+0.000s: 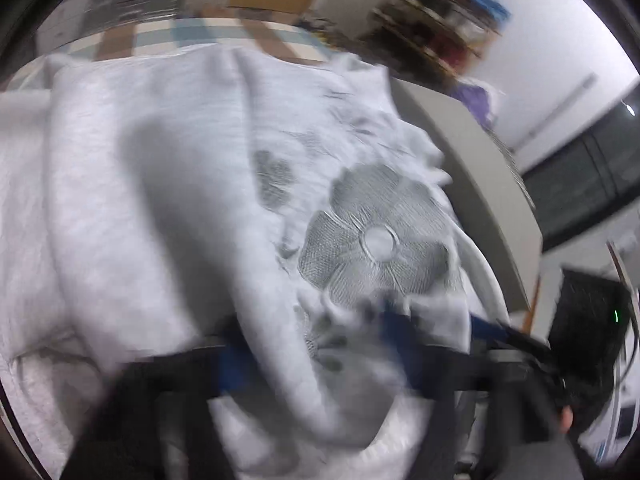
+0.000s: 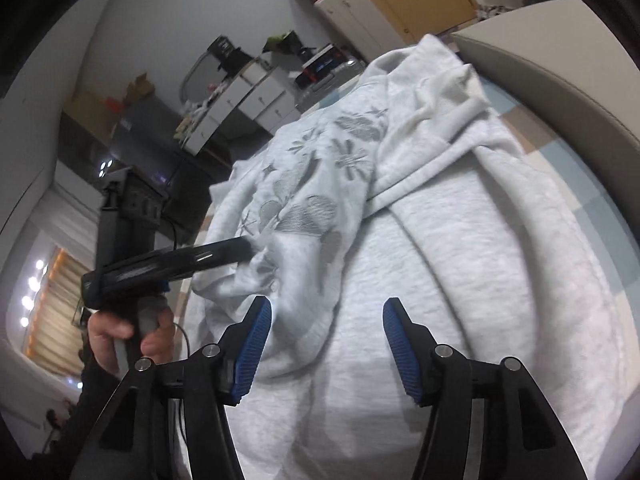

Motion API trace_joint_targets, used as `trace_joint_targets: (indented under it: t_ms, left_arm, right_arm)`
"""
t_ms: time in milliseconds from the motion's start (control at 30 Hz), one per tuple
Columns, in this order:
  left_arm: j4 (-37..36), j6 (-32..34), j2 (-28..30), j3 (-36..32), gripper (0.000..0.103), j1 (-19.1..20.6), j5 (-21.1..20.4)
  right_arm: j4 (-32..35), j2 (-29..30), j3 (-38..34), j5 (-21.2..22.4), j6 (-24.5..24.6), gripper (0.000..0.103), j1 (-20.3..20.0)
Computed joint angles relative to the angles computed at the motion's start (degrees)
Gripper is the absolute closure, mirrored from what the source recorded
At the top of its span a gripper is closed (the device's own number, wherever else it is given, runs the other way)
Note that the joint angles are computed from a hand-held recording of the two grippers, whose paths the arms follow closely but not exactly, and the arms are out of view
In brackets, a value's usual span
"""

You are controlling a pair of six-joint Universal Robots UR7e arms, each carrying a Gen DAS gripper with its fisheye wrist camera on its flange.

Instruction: Fold large clothes

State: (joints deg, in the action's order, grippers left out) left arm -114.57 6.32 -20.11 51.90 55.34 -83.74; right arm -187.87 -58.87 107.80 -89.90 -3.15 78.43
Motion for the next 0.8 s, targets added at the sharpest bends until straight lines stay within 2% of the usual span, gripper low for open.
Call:
trace_joint_targets:
  t_ms: [33, 133, 267, 333, 367, 433, 467, 567, 633, 733, 800]
  left_arm:
    - [-0.48, -0.22, 0.77, -1.49, 0.103, -0.03, 0.69]
    - [-6.63, 1.54, 0.06, -1.29, 0.103, 0.09, -1.95]
    - [-27.17, 3.39, -7.62, 10.77, 0.103, -0.34, -8.95]
    - [-35.85, 2.4, -10.06, 17.76, 0.103, 0.63, -11.25]
    - [-36.7, 1.98, -10.49, 20.48, 0.103, 1.46, -11.04]
    - [-31.97, -1.18, -8.91, 19.96, 0.103, 2.47, -7.56]
    - [-29.54, -2.52, -8.02, 20.11, 0.103, 3.41, -5.87]
    - [-30.27, -2.83, -7.36, 21.73, 0.102, 4.09, -1.64]
    - [-32.06, -1.79, -7.38, 22.92, 0.098, 3.45, 0.55]
    - [-32.61, -2.15, -7.69, 23.96, 0.098, 3.03, 1.53]
    - [-32.61, -3.08, -8.37, 25.07, 0.096, 3.02, 1.31]
  right_arm:
    - [-0.4, -0.15, 0.56, 0.27, 0.01, 0.044, -0.2]
    - [0.68, 0.78, -1.28, -0.4, 0.49, 0.044, -0.03]
    - [0.88, 0.72, -2.58, 1.56, 0.54, 0.044, 0.12]
    - [-1.98, 0.41, -2.12, 1.36, 0.09, 0.044, 0.67]
    - [-3.59, 0.48, -2.09, -0.14, -0.6, 0.044, 1.31]
    - [-4.51, 0.57, -2.52, -0.74, -2.15, 0.044, 2.01]
    - [-4.05, 0.74, -3.12, -1.32, -2.49, 0.044, 2.44]
    - [1.07, 2.26, -7.84, -3.45, -4.69, 0.044, 4.76]
    - [6.26, 5.33, -14.22, -9.29, -8.45, 0.045, 7.88]
    - [14.24, 11.35, -24.7, -16.2, -12.7, 0.048, 10.88]
    - [20.85, 17.15, -33.94, -23.27, -14.93, 0.057, 12.13]
